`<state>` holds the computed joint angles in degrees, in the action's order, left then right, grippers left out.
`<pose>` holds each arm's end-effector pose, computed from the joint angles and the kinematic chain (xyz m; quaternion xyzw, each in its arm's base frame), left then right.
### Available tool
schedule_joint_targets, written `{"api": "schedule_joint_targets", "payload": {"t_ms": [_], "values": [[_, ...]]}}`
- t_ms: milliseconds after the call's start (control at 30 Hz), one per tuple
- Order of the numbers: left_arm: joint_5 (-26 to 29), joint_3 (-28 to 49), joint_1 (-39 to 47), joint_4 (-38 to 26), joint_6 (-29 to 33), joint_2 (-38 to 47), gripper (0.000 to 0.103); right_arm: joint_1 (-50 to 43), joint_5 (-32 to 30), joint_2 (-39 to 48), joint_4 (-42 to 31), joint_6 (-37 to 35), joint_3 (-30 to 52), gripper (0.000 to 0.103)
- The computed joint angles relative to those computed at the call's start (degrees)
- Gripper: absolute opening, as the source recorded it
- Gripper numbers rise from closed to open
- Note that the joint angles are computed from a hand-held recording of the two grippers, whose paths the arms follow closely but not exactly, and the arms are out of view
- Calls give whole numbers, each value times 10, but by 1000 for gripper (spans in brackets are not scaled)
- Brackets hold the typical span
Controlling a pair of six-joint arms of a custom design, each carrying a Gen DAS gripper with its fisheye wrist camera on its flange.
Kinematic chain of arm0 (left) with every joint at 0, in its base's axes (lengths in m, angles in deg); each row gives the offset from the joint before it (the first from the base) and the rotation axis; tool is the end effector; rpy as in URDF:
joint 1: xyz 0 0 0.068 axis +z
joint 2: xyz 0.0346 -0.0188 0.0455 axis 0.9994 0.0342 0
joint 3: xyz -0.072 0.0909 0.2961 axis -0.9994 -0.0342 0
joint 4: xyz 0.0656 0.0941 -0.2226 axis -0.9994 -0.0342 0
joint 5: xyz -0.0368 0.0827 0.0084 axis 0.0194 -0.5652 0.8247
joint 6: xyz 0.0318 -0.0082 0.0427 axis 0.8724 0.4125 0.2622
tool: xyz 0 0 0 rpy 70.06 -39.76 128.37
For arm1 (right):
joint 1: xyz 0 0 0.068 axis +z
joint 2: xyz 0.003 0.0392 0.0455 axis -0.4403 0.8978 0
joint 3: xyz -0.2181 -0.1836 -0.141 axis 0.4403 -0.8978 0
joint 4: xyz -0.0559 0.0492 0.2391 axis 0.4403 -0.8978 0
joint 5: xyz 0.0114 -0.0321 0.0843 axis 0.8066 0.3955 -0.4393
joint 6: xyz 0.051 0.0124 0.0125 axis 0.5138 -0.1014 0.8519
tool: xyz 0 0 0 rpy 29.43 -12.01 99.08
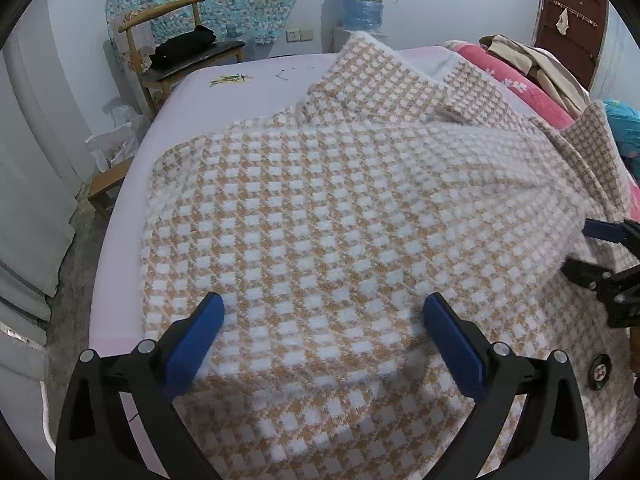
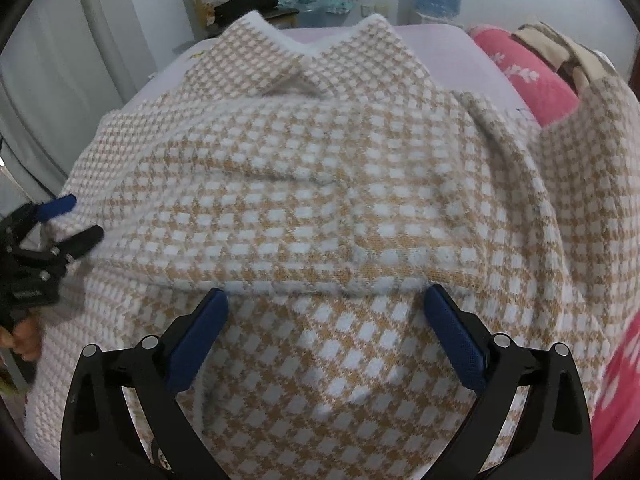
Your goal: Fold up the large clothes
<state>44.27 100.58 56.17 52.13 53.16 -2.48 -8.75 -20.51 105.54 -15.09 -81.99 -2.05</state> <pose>0.1813 -0.0998 0.2736 0.0020 0.9531 0.0045 0.3026 0.2398 0.0763 0.2791 -0.1630 0.9490 0.0538 0.2645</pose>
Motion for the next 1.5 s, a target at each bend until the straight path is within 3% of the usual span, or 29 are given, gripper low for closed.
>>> {"api": "schedule_joint_targets", "payload": {"t_ms": [233,333,500,567,667,733,867,1100,1167,1333,1500], "values": [[-13,37,6,-8,-9,-46,98,-9,-18,-29,-22,4,20,95],[-1,52,20,-2,-13,-26,98,-4,9,-45,-13,12,35,95],[8,60,6,18,-31,37,98,-22,35,9,2,-2,21,95],[13,62,1,18,-40,64,98,-41,13,4,17,-24,3,95],[15,52,3,26,-52,79,98,-81,-16,-18,-15,-43,26,88],[12,52,-3,25,-50,81,98,-154,-79,-41,-39,-75,56,88],[24,53,2,23,-43,78,98,-330,-163,-13,-100,-135,172,88],[26,54,4,22,-43,78,98,-538,-192,167,-145,-138,403,71],[33,52,9,19,-42,73,98,-574,-199,234,-174,-116,485,71],[48,56,20,15,-37,70,98,-626,-208,408,-278,-51,690,48],[44,55,18,16,-38,71,98,-630,-221,502,-314,4,782,44]]}}
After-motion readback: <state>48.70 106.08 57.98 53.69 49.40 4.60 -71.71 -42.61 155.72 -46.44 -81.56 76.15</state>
